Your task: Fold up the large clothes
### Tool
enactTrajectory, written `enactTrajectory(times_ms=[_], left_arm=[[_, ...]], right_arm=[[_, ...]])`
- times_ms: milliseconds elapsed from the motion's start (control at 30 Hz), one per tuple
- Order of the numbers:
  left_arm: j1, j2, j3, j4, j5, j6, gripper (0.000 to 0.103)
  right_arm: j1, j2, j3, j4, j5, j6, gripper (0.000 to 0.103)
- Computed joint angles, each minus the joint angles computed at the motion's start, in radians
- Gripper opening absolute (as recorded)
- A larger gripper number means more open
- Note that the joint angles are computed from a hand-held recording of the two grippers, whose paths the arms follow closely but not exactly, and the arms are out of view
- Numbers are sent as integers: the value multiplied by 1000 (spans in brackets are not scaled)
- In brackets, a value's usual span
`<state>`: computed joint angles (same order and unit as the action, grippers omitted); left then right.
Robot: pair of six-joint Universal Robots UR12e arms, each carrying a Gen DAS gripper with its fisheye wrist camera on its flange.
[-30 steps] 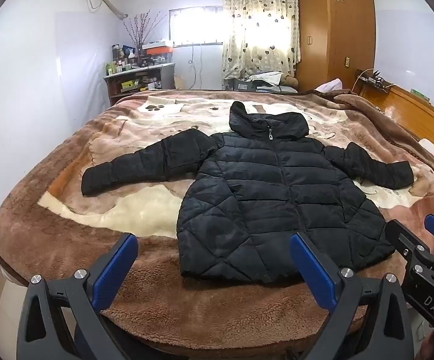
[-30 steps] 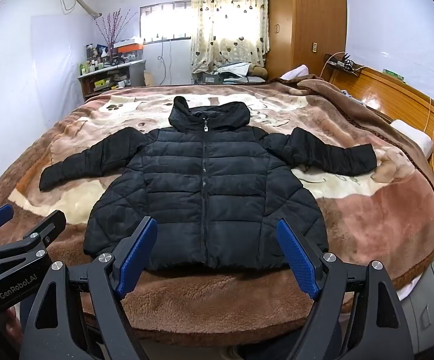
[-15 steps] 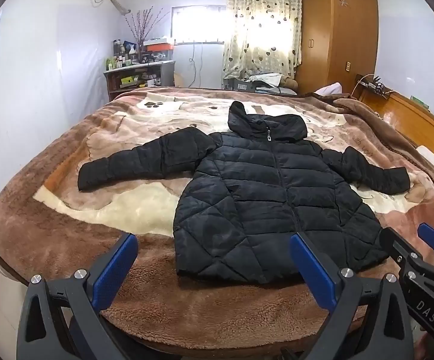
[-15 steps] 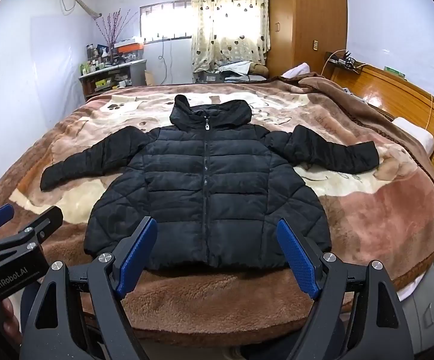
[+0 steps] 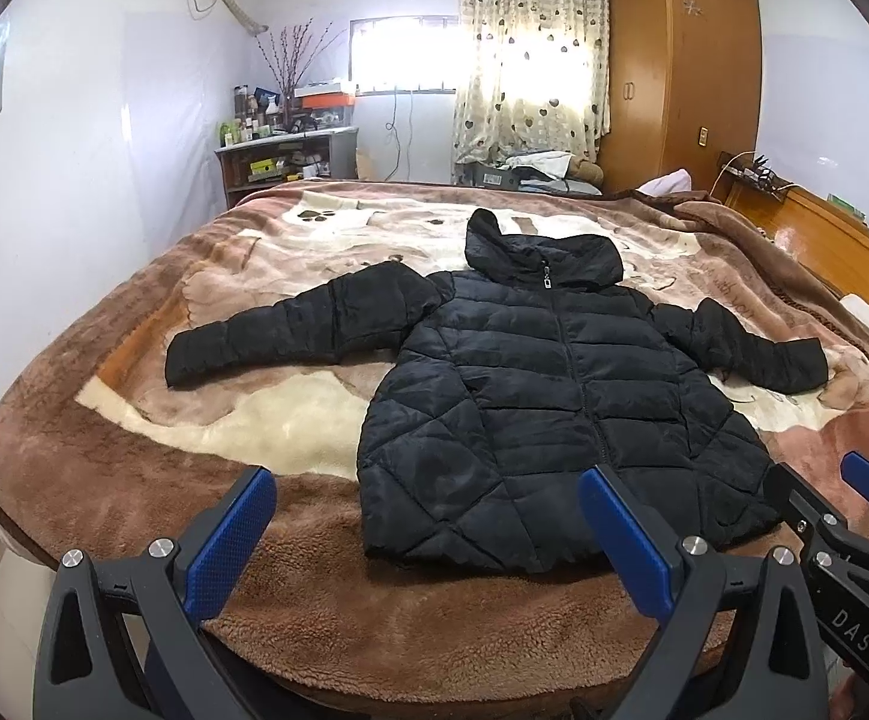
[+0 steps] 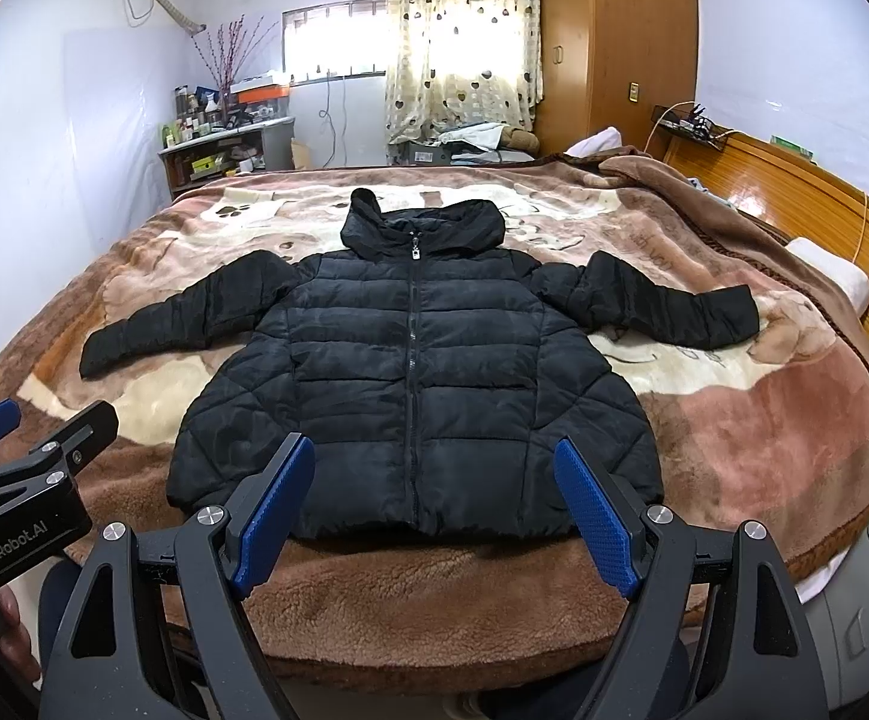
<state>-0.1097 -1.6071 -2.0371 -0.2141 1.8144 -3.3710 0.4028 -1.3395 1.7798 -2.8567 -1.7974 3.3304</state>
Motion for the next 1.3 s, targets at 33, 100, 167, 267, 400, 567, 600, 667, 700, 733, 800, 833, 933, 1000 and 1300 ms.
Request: enactTrajectory(times_ms=[33,100,167,267,400,567,600,667,700,733,800,833,933,1000,1300], left_arm=[[1,1,1,-3,-1,-1,102],[4,3,1,-11,-9,-5,102],[4,2,1,-11,-5,-9,102],[4,2,-2,-5,0,-8,102],[5,2,-3,-8,-1,-5,102],[6,2,-2,-10,-2,-6,102],[7,3,-2,-11,-5,-6,102],[6,2,-3,-10,-1,-6,102],[7,3,-3,-11,-2,-6,102],[7,2,-3,-12,-2,-5,102],[6,1,-2,-11,0,-5,102],[8,2,-2,-13,-3,-5,102],[9,1,-2,-15,-2,-4,102],[8,0,-1,-15,1,-4,102],[9,-2,0,-20,-1,-1,102]], right_arm=[[0,0,0,0,-1,-1,82],[-1,-1,0,-2,1,0,82],[1,0,0,-2,-3,1,82],[0,0,1,-2,-2,2,82],[0,0,0,-2,-1,-1,82],[1,2,-4,6,-1,1,82],[1,2,-4,7,-1,0,82],[0,2,-4,5,1,-1,82],[2,4,-4,5,-1,1,82],[2,4,-5,6,-3,2,82],[0,2,-4,6,0,0,82],[2,4,-4,6,-2,3,82],[1,3,-3,4,0,1,82],[1,4,-3,5,-1,2,82],[1,3,-2,5,0,2,82]])
